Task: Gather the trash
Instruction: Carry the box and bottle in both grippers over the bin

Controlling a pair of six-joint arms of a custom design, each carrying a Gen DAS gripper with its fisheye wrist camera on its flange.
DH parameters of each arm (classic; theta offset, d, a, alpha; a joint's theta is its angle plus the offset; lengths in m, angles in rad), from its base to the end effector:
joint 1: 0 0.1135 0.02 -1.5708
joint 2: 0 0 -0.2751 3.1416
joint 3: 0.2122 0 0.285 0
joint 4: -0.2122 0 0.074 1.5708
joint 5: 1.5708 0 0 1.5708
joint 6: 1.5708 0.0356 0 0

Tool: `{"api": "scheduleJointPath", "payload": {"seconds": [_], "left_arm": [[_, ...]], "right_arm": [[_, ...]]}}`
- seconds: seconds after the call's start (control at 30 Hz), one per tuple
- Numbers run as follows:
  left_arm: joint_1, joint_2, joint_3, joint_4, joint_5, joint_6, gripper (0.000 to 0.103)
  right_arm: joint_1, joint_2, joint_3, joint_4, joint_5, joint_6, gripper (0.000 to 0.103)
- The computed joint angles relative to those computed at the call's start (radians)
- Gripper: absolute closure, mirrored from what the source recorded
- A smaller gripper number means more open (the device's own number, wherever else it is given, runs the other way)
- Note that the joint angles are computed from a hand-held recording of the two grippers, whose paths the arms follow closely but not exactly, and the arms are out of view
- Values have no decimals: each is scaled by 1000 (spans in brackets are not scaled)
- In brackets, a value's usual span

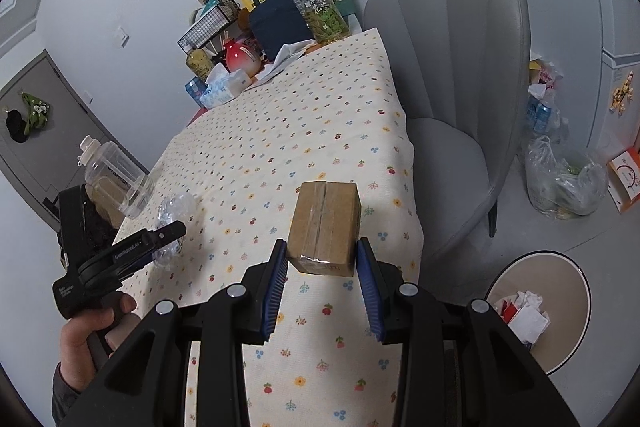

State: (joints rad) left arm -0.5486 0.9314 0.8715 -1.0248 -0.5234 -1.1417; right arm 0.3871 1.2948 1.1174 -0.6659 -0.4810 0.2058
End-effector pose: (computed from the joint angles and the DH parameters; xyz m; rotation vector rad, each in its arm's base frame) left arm 0.1684 -0.0821 0.2848 -0.8672 2.2841 -0.0189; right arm 0.2716 0.1285 0.3093 -0.4499 2.4210 0.8477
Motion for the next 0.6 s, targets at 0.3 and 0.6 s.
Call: {"api": "scheduleJointPath", "payload": {"seconds": [0.3, 0.6], "left_arm": [[-169, 53, 95, -61, -84, -84, 30], [-231, 150, 191, -12, -111, -41, 30]], "right_arm": [[-27, -32, -19, -7, -26, -10, 68], [-106, -56, -36, -20, -42, -31, 68]]}}
